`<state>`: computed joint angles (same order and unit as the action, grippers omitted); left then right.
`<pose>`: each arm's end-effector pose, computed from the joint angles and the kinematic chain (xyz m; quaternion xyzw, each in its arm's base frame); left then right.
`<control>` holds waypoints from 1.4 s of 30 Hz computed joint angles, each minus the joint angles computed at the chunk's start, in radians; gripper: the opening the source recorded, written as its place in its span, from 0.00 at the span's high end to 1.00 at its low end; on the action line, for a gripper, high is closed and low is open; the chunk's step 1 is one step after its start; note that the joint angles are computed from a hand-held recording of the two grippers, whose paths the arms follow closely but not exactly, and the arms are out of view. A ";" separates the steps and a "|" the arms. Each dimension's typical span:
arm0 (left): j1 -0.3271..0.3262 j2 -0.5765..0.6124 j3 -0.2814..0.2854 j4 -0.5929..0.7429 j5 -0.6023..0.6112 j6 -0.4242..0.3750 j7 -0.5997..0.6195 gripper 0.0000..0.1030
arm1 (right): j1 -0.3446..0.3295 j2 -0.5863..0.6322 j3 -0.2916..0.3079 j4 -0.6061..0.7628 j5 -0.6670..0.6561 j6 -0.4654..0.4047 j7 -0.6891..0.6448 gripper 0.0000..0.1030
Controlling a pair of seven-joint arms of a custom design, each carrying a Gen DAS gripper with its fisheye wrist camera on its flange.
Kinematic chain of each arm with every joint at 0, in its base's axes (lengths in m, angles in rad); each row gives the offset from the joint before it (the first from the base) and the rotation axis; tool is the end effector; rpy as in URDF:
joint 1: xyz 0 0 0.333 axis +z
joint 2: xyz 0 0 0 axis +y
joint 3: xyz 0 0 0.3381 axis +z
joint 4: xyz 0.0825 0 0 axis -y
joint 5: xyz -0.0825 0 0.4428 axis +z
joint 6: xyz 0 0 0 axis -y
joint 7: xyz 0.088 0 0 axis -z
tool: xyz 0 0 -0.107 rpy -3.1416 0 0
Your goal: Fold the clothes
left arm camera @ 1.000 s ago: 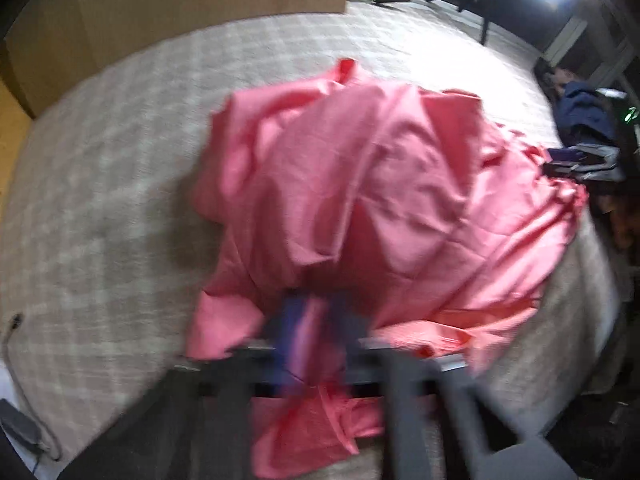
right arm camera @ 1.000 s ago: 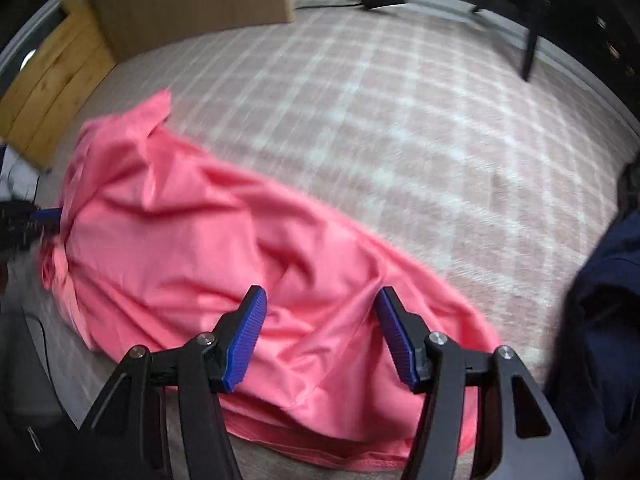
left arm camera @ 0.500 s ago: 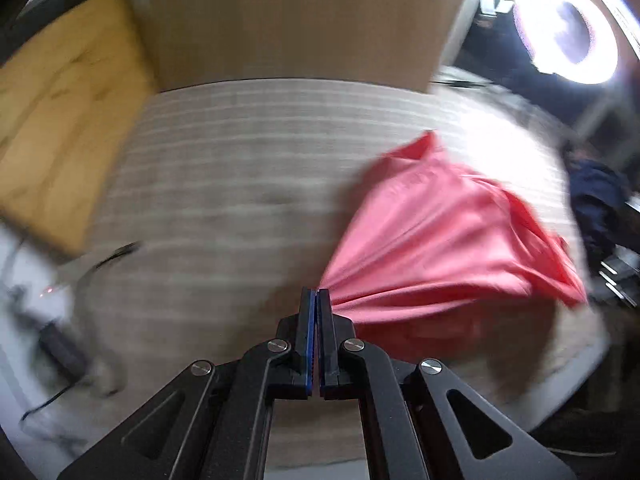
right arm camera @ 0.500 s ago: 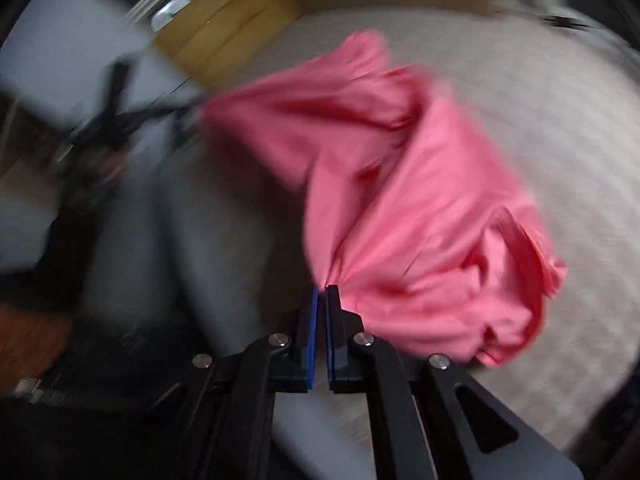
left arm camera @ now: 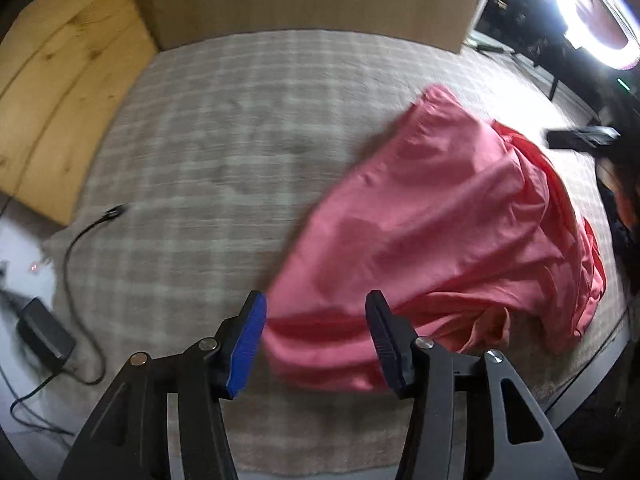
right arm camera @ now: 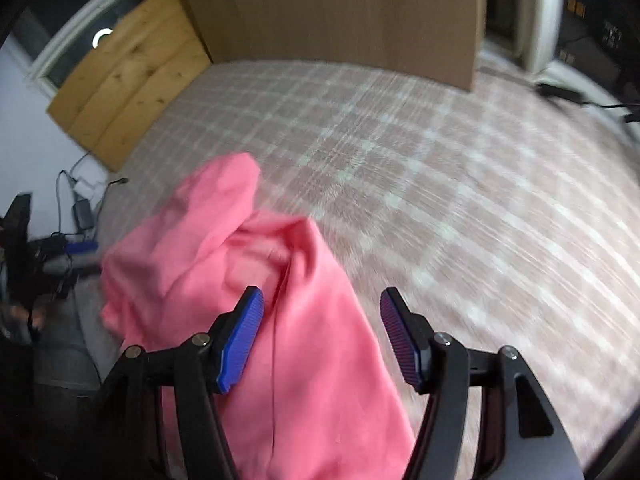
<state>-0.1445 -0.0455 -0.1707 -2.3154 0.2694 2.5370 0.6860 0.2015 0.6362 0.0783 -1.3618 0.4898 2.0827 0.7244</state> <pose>0.5427 -0.1804 0.3720 -0.8134 0.5588 -0.1116 0.1167 0.7697 0.2319 0.3560 -0.9134 0.3273 0.0788 0.2288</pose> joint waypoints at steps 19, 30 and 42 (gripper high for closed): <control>0.004 0.078 -0.009 0.114 0.056 -0.046 0.057 0.53 | -0.063 -0.340 -0.207 -0.438 -0.280 0.373 0.268 0.84; -0.012 0.140 -0.025 0.146 -0.012 -0.045 0.054 0.51 | -0.101 -0.099 -0.010 -0.097 0.024 0.140 -0.162 0.43; 0.004 0.256 -0.047 0.220 -0.050 0.007 0.103 0.81 | -0.008 0.125 -0.003 0.168 -0.075 -0.065 -0.156 0.43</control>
